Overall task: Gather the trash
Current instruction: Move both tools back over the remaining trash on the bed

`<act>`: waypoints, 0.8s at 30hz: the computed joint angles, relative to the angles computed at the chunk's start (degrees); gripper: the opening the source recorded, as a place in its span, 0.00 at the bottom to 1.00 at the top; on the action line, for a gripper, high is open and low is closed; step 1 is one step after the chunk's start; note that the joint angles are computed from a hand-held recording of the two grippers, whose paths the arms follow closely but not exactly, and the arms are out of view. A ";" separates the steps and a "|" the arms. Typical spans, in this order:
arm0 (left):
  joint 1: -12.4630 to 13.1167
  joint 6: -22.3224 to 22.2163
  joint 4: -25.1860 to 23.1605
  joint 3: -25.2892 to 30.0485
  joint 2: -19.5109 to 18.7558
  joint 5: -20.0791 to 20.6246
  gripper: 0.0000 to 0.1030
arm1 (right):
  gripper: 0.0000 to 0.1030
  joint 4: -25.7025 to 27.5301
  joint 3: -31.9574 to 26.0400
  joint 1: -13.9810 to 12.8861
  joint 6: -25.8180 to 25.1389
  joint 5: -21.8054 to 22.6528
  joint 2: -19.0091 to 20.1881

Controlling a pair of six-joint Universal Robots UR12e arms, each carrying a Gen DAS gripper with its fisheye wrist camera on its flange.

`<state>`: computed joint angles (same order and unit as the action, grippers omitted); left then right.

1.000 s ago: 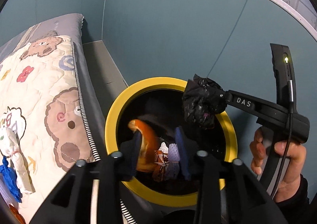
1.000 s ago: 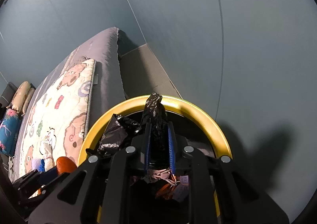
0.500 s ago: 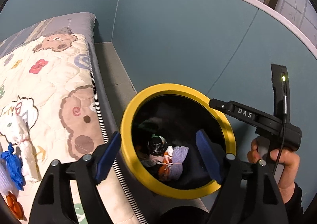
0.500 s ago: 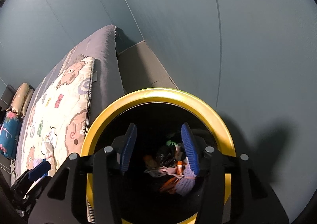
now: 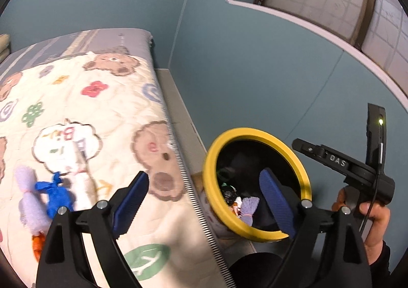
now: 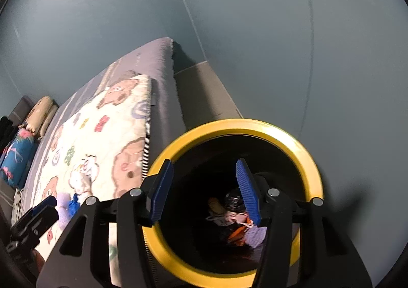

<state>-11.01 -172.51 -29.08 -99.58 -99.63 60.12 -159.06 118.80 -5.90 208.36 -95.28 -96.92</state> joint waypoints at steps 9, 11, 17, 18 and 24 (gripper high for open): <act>3.82 -3.24 3.13 -1.83 1.98 3.45 0.85 | 0.52 -1.28 -2.57 3.63 -1.39 1.24 1.53; 4.56 -3.61 3.76 -2.39 2.56 4.32 0.86 | 0.52 -1.38 -3.07 4.18 -1.48 2.05 1.88; 6.91 -4.69 4.24 -3.34 3.69 6.18 0.87 | 0.53 -1.22 -4.99 6.35 -2.20 2.97 3.55; 7.29 -4.85 4.23 -3.41 3.74 6.38 0.87 | 0.53 -1.13 -5.35 6.68 -2.38 3.19 3.86; 9.04 -5.29 4.36 -3.79 3.73 8.50 0.87 | 0.53 -0.67 -7.45 8.49 -3.13 4.04 5.80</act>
<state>-1.97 -177.80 -24.72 -103.37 -95.90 68.63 -159.72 111.35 2.59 205.23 -91.23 -91.11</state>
